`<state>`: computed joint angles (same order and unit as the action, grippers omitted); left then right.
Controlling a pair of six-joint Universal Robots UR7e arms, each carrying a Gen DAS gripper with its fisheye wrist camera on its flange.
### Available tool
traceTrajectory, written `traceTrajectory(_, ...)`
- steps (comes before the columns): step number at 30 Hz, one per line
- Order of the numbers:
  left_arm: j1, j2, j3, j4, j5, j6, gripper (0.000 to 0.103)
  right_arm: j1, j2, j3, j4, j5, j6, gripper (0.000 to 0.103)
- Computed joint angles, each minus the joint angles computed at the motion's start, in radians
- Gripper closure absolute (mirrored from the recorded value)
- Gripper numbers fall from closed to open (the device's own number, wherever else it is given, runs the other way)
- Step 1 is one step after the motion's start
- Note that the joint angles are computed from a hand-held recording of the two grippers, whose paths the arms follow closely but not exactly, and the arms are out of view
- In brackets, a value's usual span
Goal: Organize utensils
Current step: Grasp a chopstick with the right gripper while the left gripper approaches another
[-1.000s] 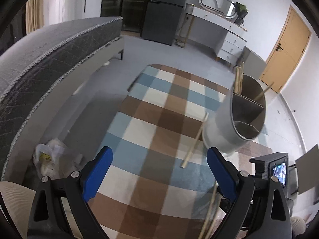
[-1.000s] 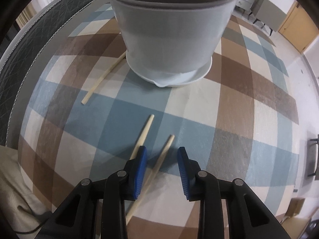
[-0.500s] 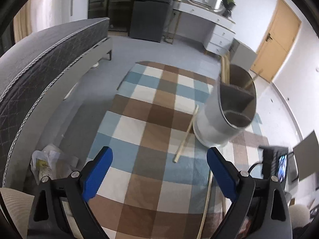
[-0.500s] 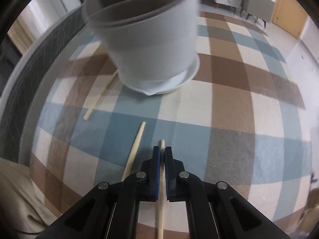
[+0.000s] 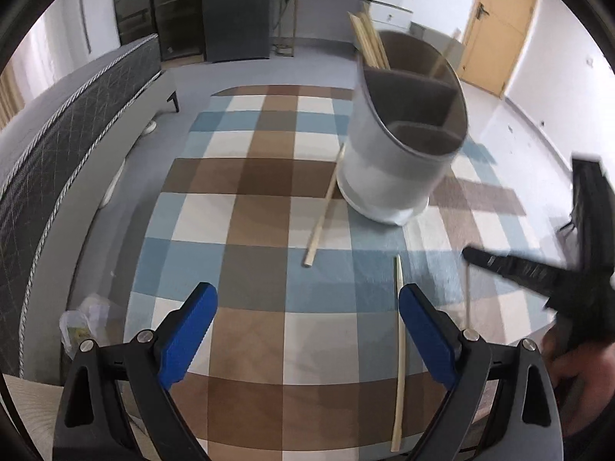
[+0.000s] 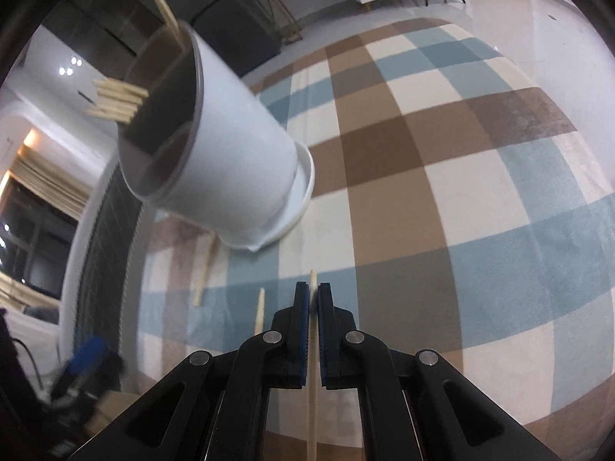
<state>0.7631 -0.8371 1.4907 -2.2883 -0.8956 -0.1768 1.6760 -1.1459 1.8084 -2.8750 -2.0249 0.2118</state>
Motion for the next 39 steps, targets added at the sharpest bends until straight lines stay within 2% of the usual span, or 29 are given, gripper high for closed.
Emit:
traceTrajectory(8,-0.003,0.020,-0.022,0.127,-0.052,-0.007,0.011,0.000,-0.033,0.023,-0.093,0.009,-0.045,0.100)
traceTrajectory(16,-0.019,0.044,-0.039,0.189,-0.026,-0.004,0.011,-0.018,-0.069,0.051,-0.175,0.048,-0.025,0.100)
traceTrajectory(21,-0.015,0.095,-0.111,0.270,-0.062,-0.007,0.011,-0.032,-0.091,0.075,-0.217,0.082,-0.008,0.100)
traceTrajectory(24,-0.010,0.135,-0.168,0.329,-0.087,-0.029,0.018,-0.037,-0.101,0.083,-0.232,0.086,0.002,0.100)
traceTrajectory(26,-0.009,0.157,-0.194,0.354,-0.093,-0.032,0.018,-0.038,-0.104,0.085,-0.237,0.083,0.000,0.100)
traceTrajectory(29,-0.009,0.183,-0.223,0.380,-0.085,-0.032,0.024,-0.041,-0.109,0.090,-0.249,0.080,-0.001,0.100)
traceTrajectory(30,-0.009,0.191,-0.232,0.391,-0.087,-0.033,0.029,-0.043,-0.111,0.090,-0.249,0.081,0.002,0.100)
traceTrajectory(34,-0.012,0.236,-0.289,0.460,-0.065,-0.027,0.065,-0.047,-0.112,0.090,-0.247,0.084,0.006,0.100)
traceTrajectory(36,-0.008,0.251,-0.309,0.482,-0.082,-0.019,0.073,-0.048,-0.112,0.089,-0.249,0.086,0.005,0.100)
traceTrajectory(39,-0.003,0.272,-0.340,0.514,-0.114,-0.028,0.074,-0.048,-0.116,0.092,-0.253,0.091,0.001,0.100)
